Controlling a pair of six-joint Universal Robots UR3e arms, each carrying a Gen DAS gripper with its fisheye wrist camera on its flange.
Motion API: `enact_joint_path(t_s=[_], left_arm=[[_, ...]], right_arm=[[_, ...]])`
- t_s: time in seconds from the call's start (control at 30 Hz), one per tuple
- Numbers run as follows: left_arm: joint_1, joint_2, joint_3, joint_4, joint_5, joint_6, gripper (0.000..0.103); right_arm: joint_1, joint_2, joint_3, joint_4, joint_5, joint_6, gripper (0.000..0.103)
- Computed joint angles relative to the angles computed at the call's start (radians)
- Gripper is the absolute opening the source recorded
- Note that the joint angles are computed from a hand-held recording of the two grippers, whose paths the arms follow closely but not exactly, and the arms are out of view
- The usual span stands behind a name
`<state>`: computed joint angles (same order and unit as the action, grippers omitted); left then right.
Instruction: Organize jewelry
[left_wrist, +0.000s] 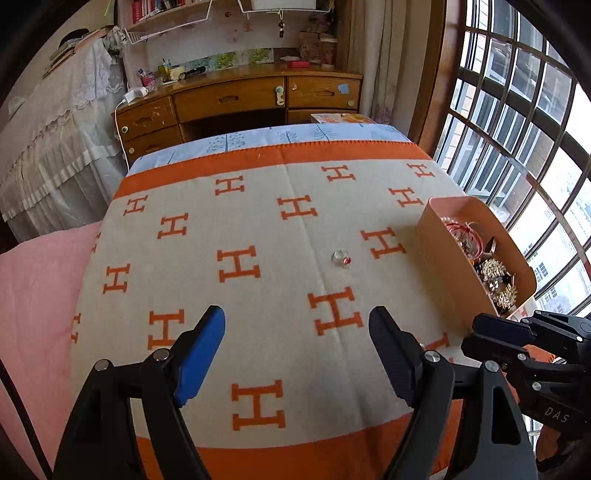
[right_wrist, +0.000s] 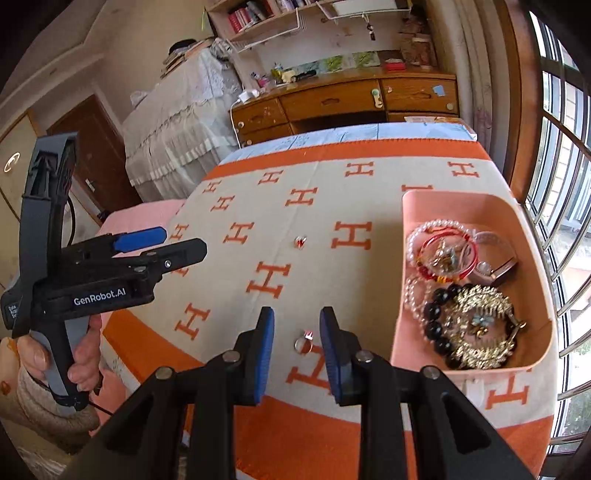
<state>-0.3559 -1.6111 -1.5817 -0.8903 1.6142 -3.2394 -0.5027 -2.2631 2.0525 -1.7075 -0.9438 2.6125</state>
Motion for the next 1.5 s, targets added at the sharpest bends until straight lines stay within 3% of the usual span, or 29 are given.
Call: enact_joint_path(t_s=[0.23,0.37,0.67,0.83,1.3,1.5], left_arm=[[0.055,0.049,-0.152,0.054,-0.072,0.024,0.079],[0.076,0.06,-0.19,0.082,-0.091,0.042,0.079],[0.126,0.051,-0.209,0.101,-0.14,0.072,0.079],[0.12,0.022,-0.187,0.098,-0.127,0.062,0.079],[0.104,0.02,-0.195,0.123,-0.078,0.003,0.079],[0.119,-0.008,-0.161,0.113,-0.098,0.001,0.079]], right_arm=[[0.232,0.163,0.066,-0.282,-0.192,0.245,0.026],[0.297,0.231,0.072,-0.369,-0.257,0.334,0.026],[0.433,0.317,0.072,-0.543,-0.395,0.426,0.025],[0.475,0.35,0.079,-0.621,-0.459,0.414,0.009],[0.406,0.33,0.072,-0.586,-0.315,0.319,0.008],[0.298,0.228,0.058,-0.505,-0.191,0.284,0.008]])
